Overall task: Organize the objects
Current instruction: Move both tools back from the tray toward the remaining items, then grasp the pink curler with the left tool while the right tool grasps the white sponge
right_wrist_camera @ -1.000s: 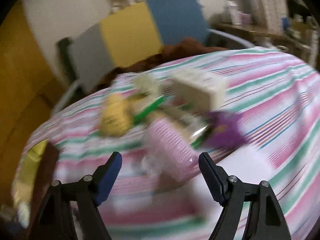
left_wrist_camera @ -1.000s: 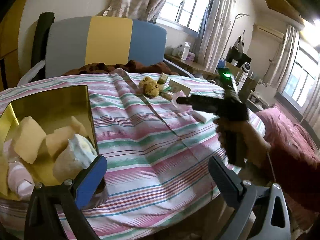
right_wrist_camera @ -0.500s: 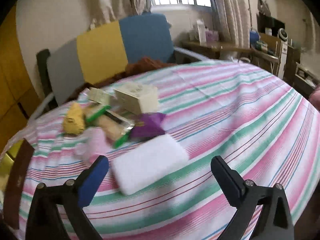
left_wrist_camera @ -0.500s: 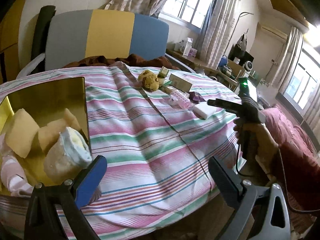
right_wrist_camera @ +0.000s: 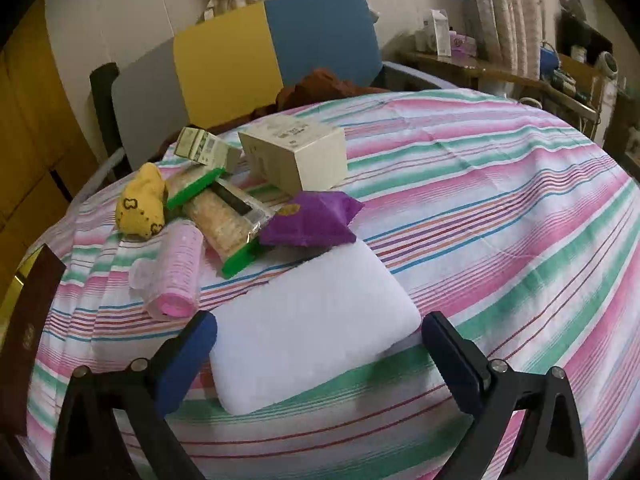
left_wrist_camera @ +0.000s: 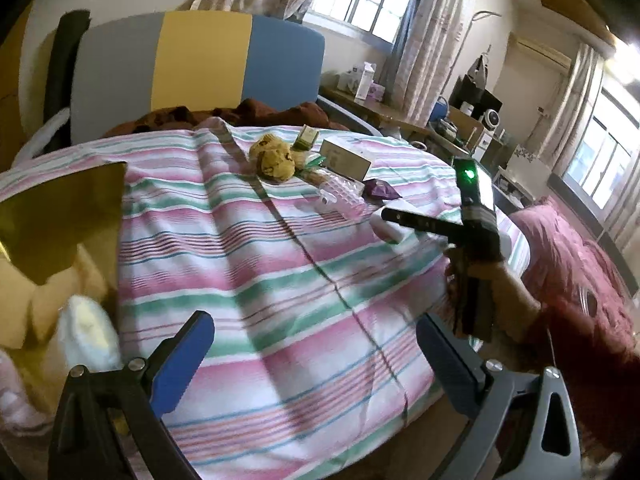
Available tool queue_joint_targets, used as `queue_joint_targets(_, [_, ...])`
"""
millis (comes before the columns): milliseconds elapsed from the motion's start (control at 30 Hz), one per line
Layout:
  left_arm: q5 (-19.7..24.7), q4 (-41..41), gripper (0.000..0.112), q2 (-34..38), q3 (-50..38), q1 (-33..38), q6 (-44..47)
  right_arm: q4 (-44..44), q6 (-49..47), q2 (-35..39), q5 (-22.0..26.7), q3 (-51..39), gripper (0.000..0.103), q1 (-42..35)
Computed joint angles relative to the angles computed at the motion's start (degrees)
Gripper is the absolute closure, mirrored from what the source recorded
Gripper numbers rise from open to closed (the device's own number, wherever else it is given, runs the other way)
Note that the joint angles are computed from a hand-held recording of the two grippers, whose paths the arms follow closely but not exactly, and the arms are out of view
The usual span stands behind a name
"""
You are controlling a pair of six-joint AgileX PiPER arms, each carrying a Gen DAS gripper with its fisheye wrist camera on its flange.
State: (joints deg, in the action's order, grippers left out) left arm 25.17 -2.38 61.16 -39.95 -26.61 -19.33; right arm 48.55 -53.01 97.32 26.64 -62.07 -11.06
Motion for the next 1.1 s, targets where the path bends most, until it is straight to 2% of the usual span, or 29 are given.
queue_joint_targets(100, [-1.72,0.99,0.009,5.71,-3.2,-0.41,-2.05,4.16,-4.11,-0.8,-0.98,1.6,0.013,-0.25])
queue_joint_targets(167, [-3.23,0.44,0.009,9.93,-5.88,-0.31,-2.11,9.66,-7.66,-1.12,-1.45,2.85,0.025,-1.68])
queue_joint_targets(233, [-4.59,-0.68,0.009,14.66,-9.38,-0.14,-0.9,15.04,-10.5,-0.73,0.18,3.31,0.041,-3.99])
queue_joint_targets(300, [-4.88,2.17,0.009,19.32,-13.19,-0.66,-3.23,19.71,-13.14,-0.57,1.66,3.96,0.049,-5.99])
queue_joint_targets(333, [-4.28,3.69,0.009,22.5,-16.15,-0.83,-4.79,20.81,-13.86,-0.48,2.2,4.09,0.049,-6.41])
queue_joint_targets(400, [-2.98,1.03,0.009,27.85,-21.42,-0.16,-2.62,21.53,-14.36,-0.2,3.13,3.97,0.047,-6.73])
queue_joint_targets(500, [0.29,-3.63,0.009,36.25,-30.63,1.18,-1.02,23.1,-15.73,0.52,5.36,3.55,0.042,-7.7])
queue_joint_targets(567, [3.05,-5.09,0.009,41.84,-37.71,1.79,-1.25,23.34,-16.24,0.4,4.63,3.77,0.042,-7.3])
queue_joint_targets(633, [8.3,-0.46,0.009,47.32,-46.03,0.94,-5.48,23.72,-16.98,0.15,4.16,4.15,0.041,-7.18])
queue_joint_targets(733, [15.6,-2.34,0.009,54.97,-57.65,1.5,-5.06,25.2,-18.43,0.29,4.75,4.41,0.041,-7.66])
queue_joint_targets(833, [21.73,-0.2,0.016,61.5,-66.69,1.12,-6.18,26.12,-19.19,0.48,5.13,4.51,0.041,-7.93])
queue_joint_targets(867, [21.23,3.15,0.024,61.74,-66.87,0.37,-6.74,26.12,-19.19,0.47,4.92,4.53,0.041,-7.78])
queue_joint_targets(900, [20.62,6.23,0.045,61.43,-66.23,-0.36,-7.65,26.15,-19.22,0.44,4.85,4.57,0.04,-7.74])
queue_joint_targets(933, [19.39,8.62,0.052,60.57,-64.38,-0.87,-7.54,26.19,-19.21,0.44,4.94,4.56,0.04,-7.77])
queue_joint_targets(967, [17.06,10.65,0.055,58.8,-61.0,-1.09,-7.66,26.43,-19.36,0.52,5.28,4.52,0.04,-7.9])
queue_joint_targets(1100, [6.23,18.91,0.055,49.86,-44.68,-0.25,-12.93,27.18,-19.97,0.58,5.73,4.7,0.039,-8.13])
